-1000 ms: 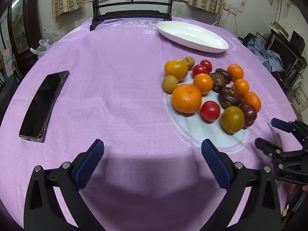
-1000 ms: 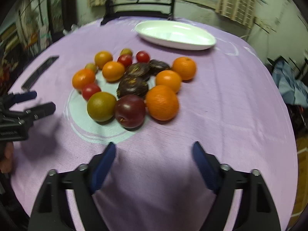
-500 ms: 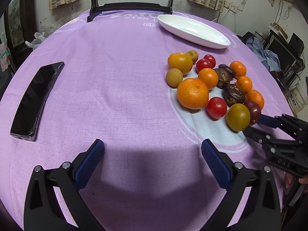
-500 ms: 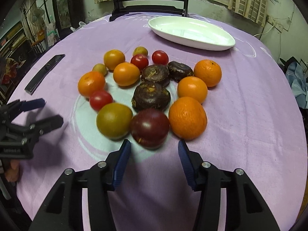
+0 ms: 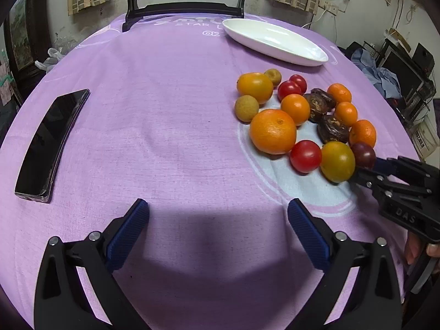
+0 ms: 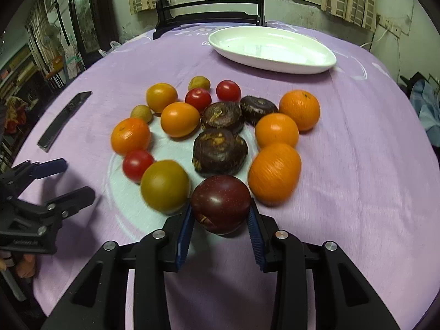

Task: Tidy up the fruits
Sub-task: 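Grasp the dark red plum with the right tool and lift it, then grasp the olive-yellow tomato with the left tool while the right tool holds the plum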

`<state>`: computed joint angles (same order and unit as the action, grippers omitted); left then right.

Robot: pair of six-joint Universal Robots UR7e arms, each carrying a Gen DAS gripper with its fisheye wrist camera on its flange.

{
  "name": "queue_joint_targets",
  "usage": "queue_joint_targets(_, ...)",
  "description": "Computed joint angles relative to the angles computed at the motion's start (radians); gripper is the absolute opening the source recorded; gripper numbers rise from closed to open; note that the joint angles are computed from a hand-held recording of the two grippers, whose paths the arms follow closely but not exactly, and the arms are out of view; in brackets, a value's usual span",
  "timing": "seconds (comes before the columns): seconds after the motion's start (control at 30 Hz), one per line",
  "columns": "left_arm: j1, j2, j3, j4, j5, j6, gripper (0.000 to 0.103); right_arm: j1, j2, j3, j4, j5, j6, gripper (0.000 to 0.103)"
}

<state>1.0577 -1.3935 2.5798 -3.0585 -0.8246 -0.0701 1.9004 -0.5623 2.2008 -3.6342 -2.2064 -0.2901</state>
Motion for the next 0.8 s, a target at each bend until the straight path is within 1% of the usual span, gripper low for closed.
queue_joint_targets(0.13, -0.027, -0.001, 0.008, 0.015, -0.016, -0.004, 0.099, -0.012, -0.020, 0.057, -0.047, 0.028, -0.005, 0.038)
queue_joint_targets(0.23, -0.069, 0.011, 0.018, 0.023, -0.024, -0.011, 0.099, -0.022, -0.033, 0.100, -0.093, 0.033, -0.016, 0.038)
queue_joint_targets(0.4, -0.135, 0.068, 0.021, 0.021, -0.040, -0.050, 0.099, -0.049, -0.059, 0.174, -0.190, 0.039, -0.042, 0.038)
queue_joint_targets(0.5, -0.161, 0.109, 0.012, 0.034, -0.057, -0.086, 0.098, -0.067, -0.078, 0.215, -0.248, 0.056, -0.062, 0.038)
queue_joint_targets(0.53, -0.166, 0.120, 0.008, 0.043, -0.065, -0.100, 0.097, -0.074, -0.084, 0.229, -0.270, 0.062, -0.071, 0.038)
queue_joint_targets(0.57, -0.171, 0.128, 0.002, 0.057, -0.075, -0.115, 0.089, -0.077, -0.086, 0.235, -0.283, 0.065, -0.076, 0.038)
queue_joint_targets(0.6, -0.175, 0.139, -0.010, 0.085, -0.094, -0.138, 0.079, -0.084, -0.090, 0.247, -0.303, 0.073, -0.084, 0.038)
queue_joint_targets(0.63, -0.177, 0.142, -0.018, 0.108, -0.104, -0.151, 0.077, -0.093, -0.095, 0.257, -0.316, 0.083, -0.090, 0.038)
queue_joint_targets(0.7, -0.202, 0.168, -0.022, 0.118, -0.095, -0.174, 0.077, -0.110, -0.099, 0.275, -0.345, 0.103, -0.102, 0.038)
queue_joint_targets(0.8, -0.216, 0.185, -0.034, 0.134, -0.125, -0.173, 0.077, -0.132, -0.101, 0.292, -0.376, 0.125, -0.108, 0.038)
